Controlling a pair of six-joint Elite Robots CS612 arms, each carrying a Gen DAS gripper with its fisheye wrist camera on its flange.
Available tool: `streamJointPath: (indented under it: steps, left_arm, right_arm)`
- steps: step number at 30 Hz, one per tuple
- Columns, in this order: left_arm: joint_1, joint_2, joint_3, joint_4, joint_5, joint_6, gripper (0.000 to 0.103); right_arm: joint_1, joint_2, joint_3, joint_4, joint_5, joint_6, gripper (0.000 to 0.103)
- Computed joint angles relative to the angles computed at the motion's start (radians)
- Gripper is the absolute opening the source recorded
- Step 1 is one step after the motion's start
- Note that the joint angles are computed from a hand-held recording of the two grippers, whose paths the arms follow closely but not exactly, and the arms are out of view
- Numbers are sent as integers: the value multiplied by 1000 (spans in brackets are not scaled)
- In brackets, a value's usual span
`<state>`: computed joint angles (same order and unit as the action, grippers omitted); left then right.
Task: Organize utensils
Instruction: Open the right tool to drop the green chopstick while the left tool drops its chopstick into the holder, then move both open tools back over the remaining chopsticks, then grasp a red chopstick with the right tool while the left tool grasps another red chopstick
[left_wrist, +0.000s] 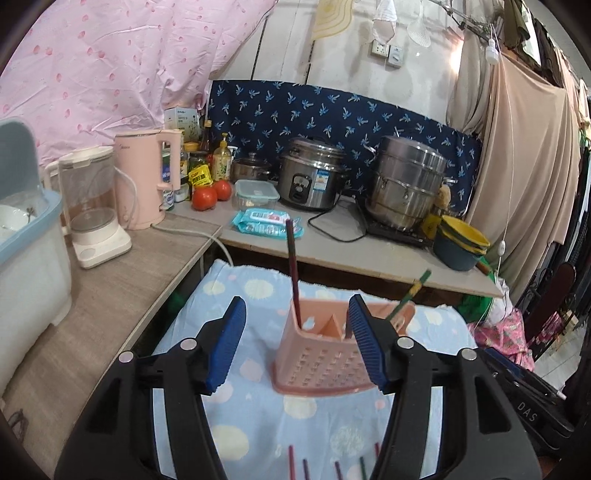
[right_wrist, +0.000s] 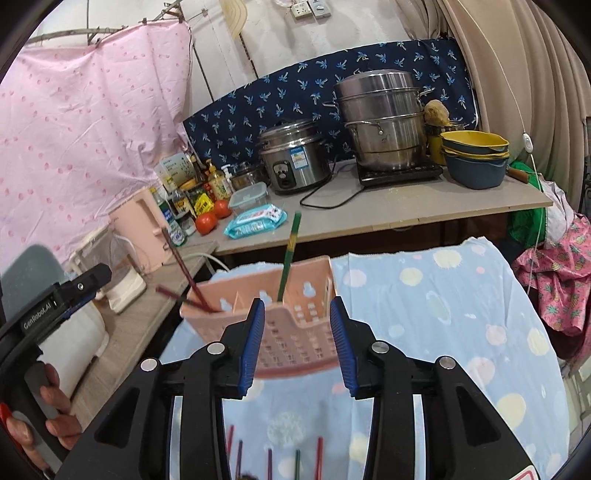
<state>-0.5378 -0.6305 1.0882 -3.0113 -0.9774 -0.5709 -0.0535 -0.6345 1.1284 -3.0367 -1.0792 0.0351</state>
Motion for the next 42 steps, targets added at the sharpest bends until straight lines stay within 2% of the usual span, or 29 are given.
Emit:
streamJointPath:
  steps: [2,10,20,29,34,42]
  left_arm:
    - [-8,-12,33,9,17,-1,55]
    - [-29,-64,175,41,4,-61,55]
    - [-53,-99,309,125,-69,-139,55]
    - [-78,-99,362,162,-157,-194,55]
    - [-95,-98,373,166,-173,-195,55]
    - [-105,-103,392,156,-204,-194,55]
  right_arm:
    - [-3,-19,47,1,-3,-23,36]
    - [-15,-78,201,-2,-24,-74,36]
    - [-14,-136,379,0,-89,-171,36]
    - [-16,-159,472,23,-117,-211,35]
    - [-17,-167,507,31,-115,-229,33]
    - [-16,-172,532,40,-123,-250,22]
